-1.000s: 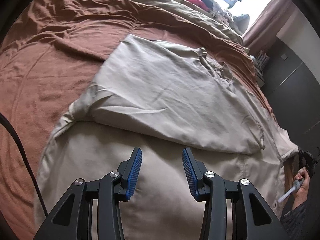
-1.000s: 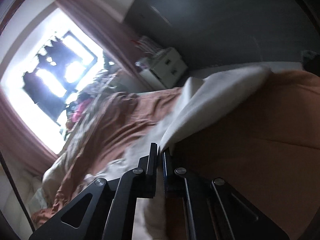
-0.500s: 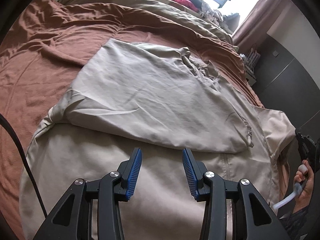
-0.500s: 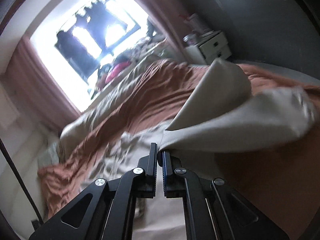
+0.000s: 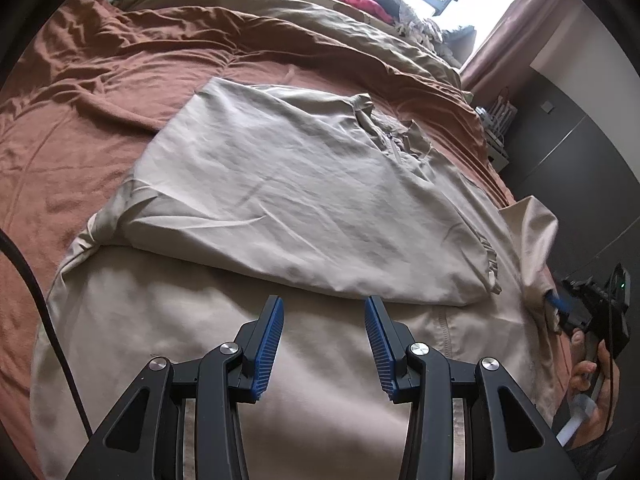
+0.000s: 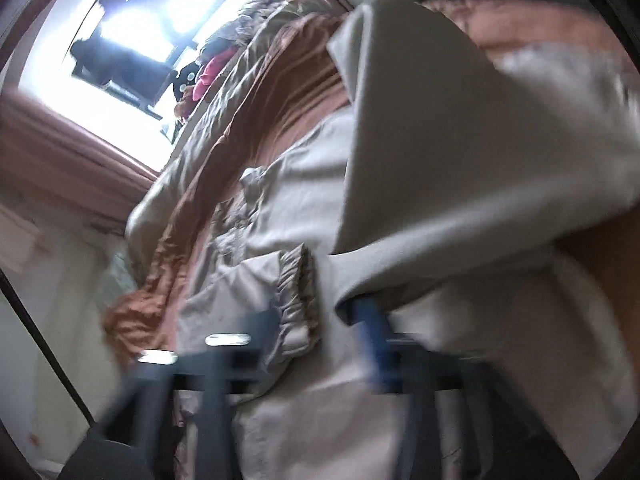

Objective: Fold large clothes
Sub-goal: 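Fold the grasped side edge over the jacket body with the right tool, then release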

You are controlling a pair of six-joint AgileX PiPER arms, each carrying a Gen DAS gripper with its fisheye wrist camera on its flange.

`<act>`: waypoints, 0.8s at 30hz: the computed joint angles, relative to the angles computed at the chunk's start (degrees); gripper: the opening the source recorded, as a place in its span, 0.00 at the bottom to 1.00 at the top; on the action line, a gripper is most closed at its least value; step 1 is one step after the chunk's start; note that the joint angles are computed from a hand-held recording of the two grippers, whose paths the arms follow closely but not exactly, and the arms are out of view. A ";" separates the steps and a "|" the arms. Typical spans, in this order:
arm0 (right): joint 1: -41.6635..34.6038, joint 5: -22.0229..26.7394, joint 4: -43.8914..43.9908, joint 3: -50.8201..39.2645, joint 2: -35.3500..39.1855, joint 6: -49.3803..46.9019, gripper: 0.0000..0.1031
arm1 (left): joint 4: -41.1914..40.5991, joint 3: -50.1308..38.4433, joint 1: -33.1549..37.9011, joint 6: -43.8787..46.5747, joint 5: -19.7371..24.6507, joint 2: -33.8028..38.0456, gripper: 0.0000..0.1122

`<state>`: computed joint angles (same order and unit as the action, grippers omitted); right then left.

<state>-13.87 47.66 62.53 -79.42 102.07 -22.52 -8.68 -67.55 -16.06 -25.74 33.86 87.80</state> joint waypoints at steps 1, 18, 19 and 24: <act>-2.23 1.26 3.87 -0.52 1.88 -3.25 0.79 | -0.05 -0.14 -0.06 0.06 0.02 0.17 0.40; -17.82 -11.21 17.11 2.86 10.12 -3.94 0.52 | 2.01 -3.26 -1.93 -3.11 -1.10 4.22 0.40; -18.06 -11.83 18.27 1.41 11.95 -4.71 0.37 | 1.47 -3.62 -1.91 -2.87 -1.10 4.66 0.40; -15.79 -13.62 31.15 2.73 13.44 -15.48 0.06 | 1.42 -5.00 -2.80 -2.85 -0.68 5.56 0.40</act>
